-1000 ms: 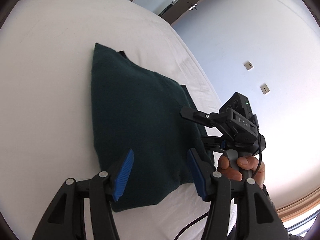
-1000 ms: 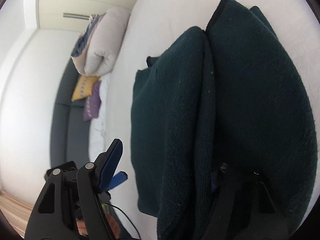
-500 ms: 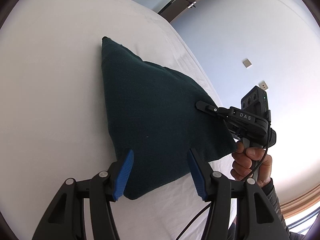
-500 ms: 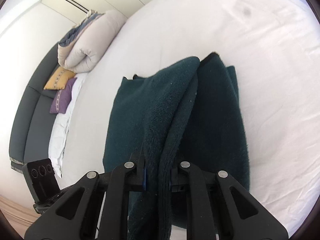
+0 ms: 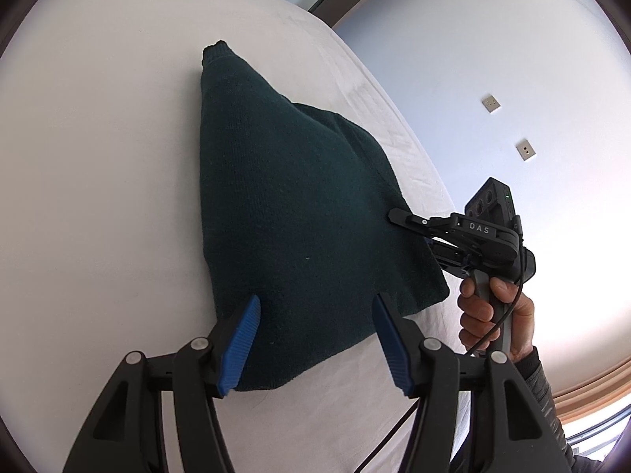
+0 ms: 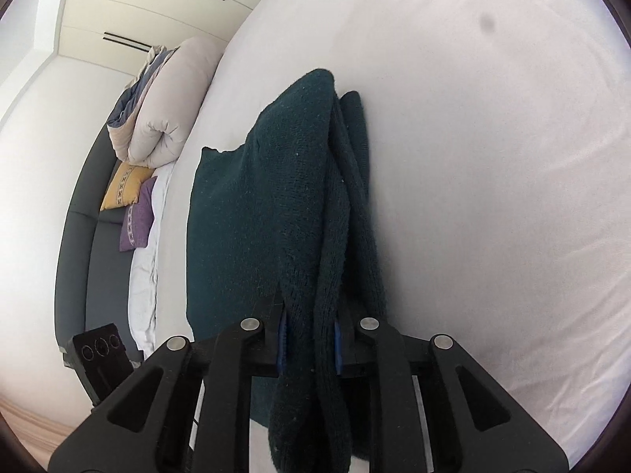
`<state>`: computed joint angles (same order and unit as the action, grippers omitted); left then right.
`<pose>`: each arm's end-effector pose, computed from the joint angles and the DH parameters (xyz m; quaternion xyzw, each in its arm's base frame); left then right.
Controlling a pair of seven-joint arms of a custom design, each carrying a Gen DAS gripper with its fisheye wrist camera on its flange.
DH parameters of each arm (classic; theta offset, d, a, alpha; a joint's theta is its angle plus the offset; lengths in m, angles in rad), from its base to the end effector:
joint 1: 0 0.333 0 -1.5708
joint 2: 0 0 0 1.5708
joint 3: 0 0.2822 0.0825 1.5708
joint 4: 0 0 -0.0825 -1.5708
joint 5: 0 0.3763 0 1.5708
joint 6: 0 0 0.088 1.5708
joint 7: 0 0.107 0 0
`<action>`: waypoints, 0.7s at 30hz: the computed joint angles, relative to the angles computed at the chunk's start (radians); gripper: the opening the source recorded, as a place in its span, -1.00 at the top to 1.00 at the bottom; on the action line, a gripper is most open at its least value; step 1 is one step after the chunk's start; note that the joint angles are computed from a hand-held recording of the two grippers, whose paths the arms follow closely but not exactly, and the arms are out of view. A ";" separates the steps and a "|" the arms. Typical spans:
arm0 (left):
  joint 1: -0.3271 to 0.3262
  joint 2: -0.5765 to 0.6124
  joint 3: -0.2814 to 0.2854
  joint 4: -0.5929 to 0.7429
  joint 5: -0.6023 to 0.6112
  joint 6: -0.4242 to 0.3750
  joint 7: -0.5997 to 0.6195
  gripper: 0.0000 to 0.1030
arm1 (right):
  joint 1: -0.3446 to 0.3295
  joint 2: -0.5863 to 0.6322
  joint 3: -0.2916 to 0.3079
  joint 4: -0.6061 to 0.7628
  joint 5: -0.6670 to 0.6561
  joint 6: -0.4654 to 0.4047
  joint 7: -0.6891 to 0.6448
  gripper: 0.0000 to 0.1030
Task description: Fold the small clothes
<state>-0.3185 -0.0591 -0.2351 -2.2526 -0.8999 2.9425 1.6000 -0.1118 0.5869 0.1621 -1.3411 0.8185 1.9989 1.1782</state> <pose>0.4877 -0.2428 0.4285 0.7182 -0.5671 0.4018 0.0336 0.7070 0.0558 0.3936 -0.6703 0.6187 0.2076 0.3533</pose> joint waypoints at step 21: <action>0.015 0.040 -0.015 0.021 0.245 0.014 -0.189 -0.23 | 0.076 -0.298 -0.098 -0.379 -0.046 0.138 -0.145 0.89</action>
<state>-0.3035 -0.0196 -0.2496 -2.2318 -0.6550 2.9569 1.4106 -0.0361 0.2885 0.0644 -1.7203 0.7727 2.1374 1.0335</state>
